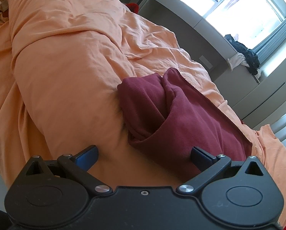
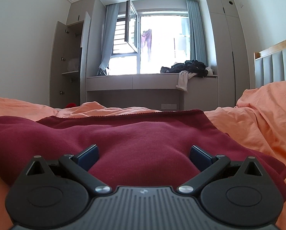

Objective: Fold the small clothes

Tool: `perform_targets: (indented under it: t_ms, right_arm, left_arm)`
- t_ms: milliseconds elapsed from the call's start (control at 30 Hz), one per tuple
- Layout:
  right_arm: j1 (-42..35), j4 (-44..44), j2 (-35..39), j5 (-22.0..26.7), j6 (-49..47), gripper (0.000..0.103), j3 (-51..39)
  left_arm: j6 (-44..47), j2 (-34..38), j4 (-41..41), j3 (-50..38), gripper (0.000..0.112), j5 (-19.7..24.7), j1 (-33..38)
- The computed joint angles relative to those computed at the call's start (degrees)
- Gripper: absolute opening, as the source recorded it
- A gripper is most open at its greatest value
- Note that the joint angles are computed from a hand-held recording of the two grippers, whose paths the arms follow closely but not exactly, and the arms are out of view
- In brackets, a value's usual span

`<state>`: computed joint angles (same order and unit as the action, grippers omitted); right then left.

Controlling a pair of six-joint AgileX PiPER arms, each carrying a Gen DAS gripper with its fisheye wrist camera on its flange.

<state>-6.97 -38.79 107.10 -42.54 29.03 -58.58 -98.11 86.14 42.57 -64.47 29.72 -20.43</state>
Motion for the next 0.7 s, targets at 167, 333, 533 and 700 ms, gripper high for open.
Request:
perform_targets:
  t_ms: [167, 333, 533, 700]
  right_arm:
    - [0.45, 1.37, -0.08, 0.62, -0.95, 0.102, -0.11]
    - [1.62, 5.17, -0.75, 0.96, -4.34, 0.102, 1.11]
    - [2.15, 7.50, -0.82, 0.04, -6.53, 0.102, 2.11]
    - [2.36, 8.64, -0.48, -1.26, -7.42, 0.102, 2.72]
  left_arm:
    - [0.23, 0.01, -0.04, 0.02, 0.103, 0.09, -0.07]
    - [-4.32, -1.19, 5.97, 2.26, 0.102, -2.60, -0.68]
    - [0.85, -2.24, 1.99, 5.10, 0.102, -12.85, 2.57]
    - [-4.50, -0.66, 3.85, 4.34, 0.102, -14.16, 3.24]
